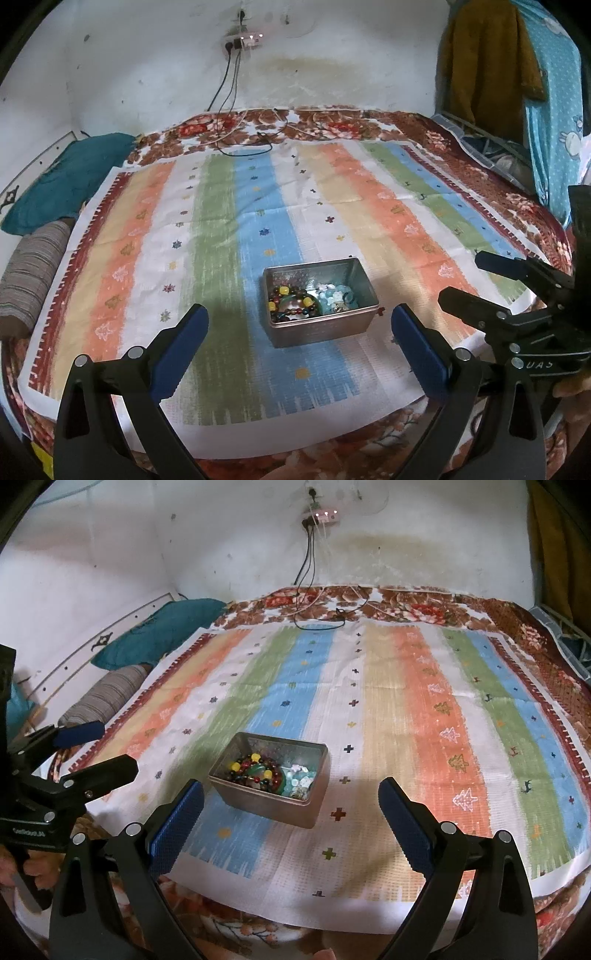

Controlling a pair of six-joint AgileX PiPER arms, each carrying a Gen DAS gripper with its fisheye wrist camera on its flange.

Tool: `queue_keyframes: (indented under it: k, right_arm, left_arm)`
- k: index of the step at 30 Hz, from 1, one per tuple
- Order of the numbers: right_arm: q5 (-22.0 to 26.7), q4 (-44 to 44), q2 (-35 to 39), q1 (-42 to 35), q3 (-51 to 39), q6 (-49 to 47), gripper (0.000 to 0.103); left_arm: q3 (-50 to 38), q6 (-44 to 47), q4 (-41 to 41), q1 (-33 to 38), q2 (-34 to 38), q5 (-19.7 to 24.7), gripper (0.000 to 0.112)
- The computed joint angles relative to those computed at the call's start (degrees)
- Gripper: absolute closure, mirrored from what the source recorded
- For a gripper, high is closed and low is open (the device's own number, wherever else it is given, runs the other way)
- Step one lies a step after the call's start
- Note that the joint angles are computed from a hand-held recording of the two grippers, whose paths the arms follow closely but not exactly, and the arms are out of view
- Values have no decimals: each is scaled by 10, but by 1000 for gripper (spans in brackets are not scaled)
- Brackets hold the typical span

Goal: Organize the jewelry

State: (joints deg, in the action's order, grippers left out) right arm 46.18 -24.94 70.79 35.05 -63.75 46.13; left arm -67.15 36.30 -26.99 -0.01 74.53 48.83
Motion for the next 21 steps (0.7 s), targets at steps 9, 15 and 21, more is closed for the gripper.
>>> queue_keyframes:
  k: [9,15,21]
  right_arm:
    - [0,-3,5,2,0,6,7]
    - [3,-12,9,8,0,7,7]
    - [2,-20,6,13,3,17,7]
  left_arm:
    - [3,-10,9,-1,-5,-6,15]
    - [3,-12,8,0,-2,-10,15]
    - [6,-8,6,-2,-7,-9,15]
